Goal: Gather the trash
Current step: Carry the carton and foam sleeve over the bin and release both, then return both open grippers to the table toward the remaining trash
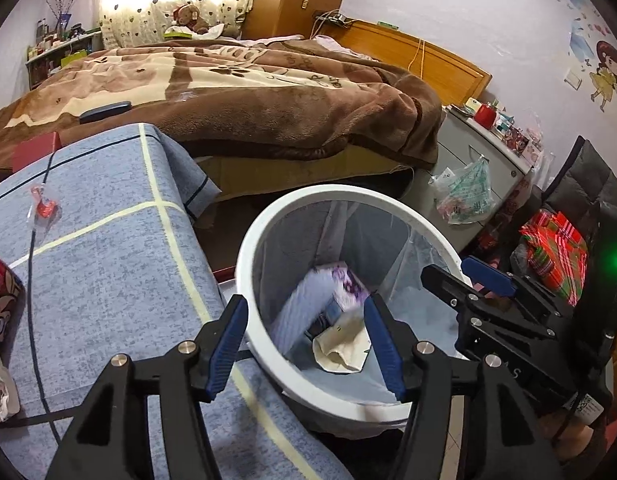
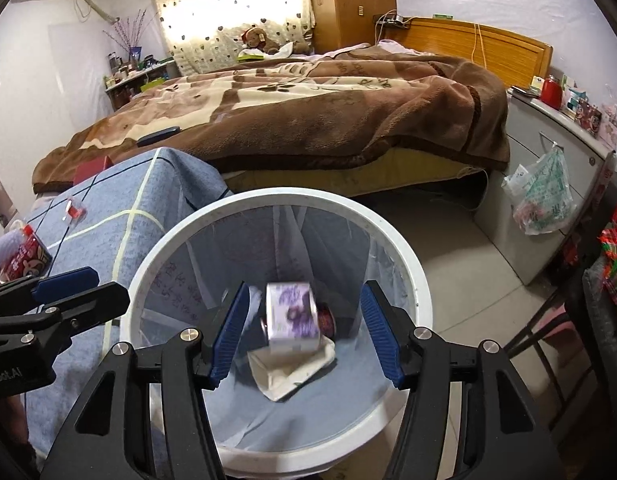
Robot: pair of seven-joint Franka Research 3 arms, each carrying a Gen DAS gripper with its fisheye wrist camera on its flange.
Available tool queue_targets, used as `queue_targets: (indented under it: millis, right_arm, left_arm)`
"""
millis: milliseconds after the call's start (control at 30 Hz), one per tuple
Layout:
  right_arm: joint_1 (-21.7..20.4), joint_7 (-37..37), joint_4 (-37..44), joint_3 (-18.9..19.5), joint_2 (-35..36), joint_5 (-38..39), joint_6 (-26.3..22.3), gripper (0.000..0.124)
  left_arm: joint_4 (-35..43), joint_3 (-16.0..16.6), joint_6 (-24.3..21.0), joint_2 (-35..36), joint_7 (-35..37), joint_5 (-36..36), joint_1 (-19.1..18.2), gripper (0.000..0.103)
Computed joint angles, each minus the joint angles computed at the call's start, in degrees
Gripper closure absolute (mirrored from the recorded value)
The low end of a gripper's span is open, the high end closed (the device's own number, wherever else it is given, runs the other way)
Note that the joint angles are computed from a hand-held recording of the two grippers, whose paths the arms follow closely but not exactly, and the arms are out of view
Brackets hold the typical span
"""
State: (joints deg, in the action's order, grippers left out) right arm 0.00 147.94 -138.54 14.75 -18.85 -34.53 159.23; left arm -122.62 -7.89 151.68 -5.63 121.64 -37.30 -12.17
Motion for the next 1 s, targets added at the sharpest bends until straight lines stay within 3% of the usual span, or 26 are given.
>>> queue_targets:
  millis: [600,1000]
  right_arm:
    - [0.5,3.5,1.7,2.6,0.2,-3.3,2.2,0.064]
    - [3.9,2.6,4.9,2.9,3.9,-4.2,6.0,0.064]
  left_arm:
    - [-6.3,5.5,3.3,-7.0,2.6,-3.5,0.4,0.04]
    - [-12.1,10.5,7.3,-12.5,0.9,-1.3,2.1,0.038]
